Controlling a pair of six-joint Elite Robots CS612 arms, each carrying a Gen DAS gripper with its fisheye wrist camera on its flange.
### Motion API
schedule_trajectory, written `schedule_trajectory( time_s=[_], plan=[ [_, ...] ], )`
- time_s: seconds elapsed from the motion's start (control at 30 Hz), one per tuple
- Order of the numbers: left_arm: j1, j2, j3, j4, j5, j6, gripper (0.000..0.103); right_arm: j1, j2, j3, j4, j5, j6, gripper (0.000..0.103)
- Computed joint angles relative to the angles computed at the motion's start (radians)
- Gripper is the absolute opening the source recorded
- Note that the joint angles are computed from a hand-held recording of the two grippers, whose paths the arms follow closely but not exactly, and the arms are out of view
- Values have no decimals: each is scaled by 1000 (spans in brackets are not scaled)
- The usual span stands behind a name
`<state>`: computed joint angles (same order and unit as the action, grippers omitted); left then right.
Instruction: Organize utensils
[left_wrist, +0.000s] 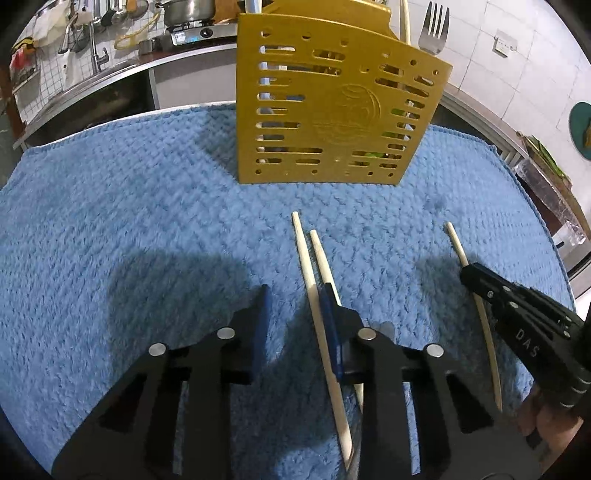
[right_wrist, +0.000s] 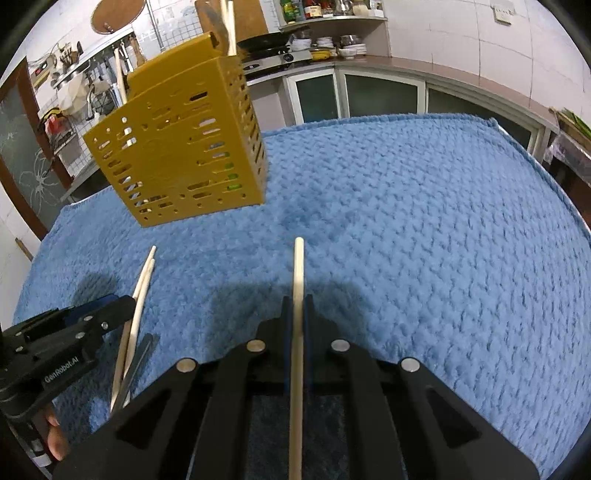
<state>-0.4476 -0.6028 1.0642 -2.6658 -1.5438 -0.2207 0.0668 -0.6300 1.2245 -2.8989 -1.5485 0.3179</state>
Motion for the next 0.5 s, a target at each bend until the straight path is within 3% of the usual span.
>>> schedule_trajectory(
  time_s=[0.17, 0.37, 0.5],
  plan=[
    [-16, 18, -34, 31, 71, 40, 26, 4, 1, -6, 17, -19, -10, 6],
    [-15, 37, -78, 66, 75, 40, 25, -1, 4, -38, 100, 3, -32, 7],
    [-21, 42, -83, 53, 108, 43, 18, 0, 8, -55, 137, -2, -54, 7]
  ],
)
